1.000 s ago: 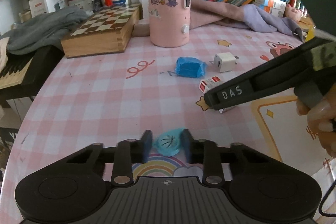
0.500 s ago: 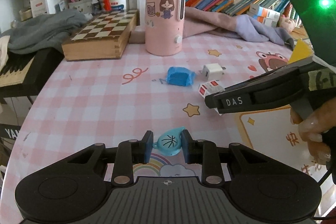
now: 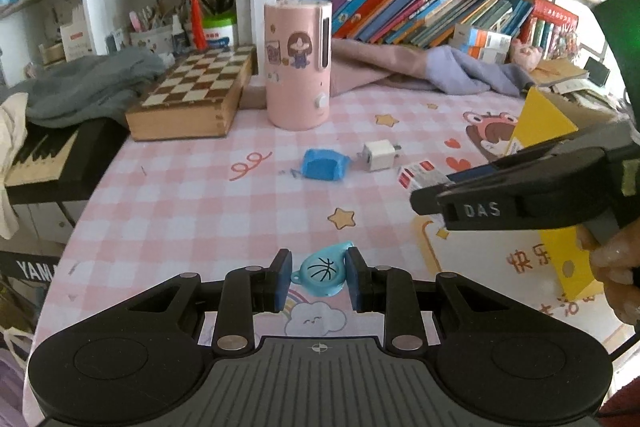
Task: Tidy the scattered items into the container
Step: 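Lift the toy and card and carry both toward the yellow box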
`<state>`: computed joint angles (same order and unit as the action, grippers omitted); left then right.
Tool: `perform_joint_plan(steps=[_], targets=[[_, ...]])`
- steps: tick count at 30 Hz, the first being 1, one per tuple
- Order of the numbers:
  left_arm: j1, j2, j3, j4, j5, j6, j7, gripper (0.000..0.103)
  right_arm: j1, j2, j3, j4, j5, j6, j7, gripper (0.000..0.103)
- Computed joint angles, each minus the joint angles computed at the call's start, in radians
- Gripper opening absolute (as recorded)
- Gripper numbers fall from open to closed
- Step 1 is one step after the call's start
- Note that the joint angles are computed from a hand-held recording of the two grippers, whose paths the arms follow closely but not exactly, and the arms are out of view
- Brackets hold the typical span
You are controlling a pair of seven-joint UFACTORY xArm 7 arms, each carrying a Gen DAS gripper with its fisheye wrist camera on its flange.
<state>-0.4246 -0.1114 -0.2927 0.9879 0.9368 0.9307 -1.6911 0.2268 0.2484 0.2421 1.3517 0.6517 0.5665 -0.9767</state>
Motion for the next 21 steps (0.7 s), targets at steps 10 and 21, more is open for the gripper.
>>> perform_joint_plan(steps=[10, 21], targets=[[-0.027, -0.037, -0.037, 0.027, 0.044, 0.039, -0.043, 0.027, -0.025, -0.151, -0.043, -0.116, 0.156, 0.027, -0.1, 0.028], [-0.045, -0.091, -0.094, 0.017, 0.054, 0.054, -0.126, 0.027, -0.001, -0.323, -0.136, -0.272, 0.241, 0.062, -0.152, 0.028]])
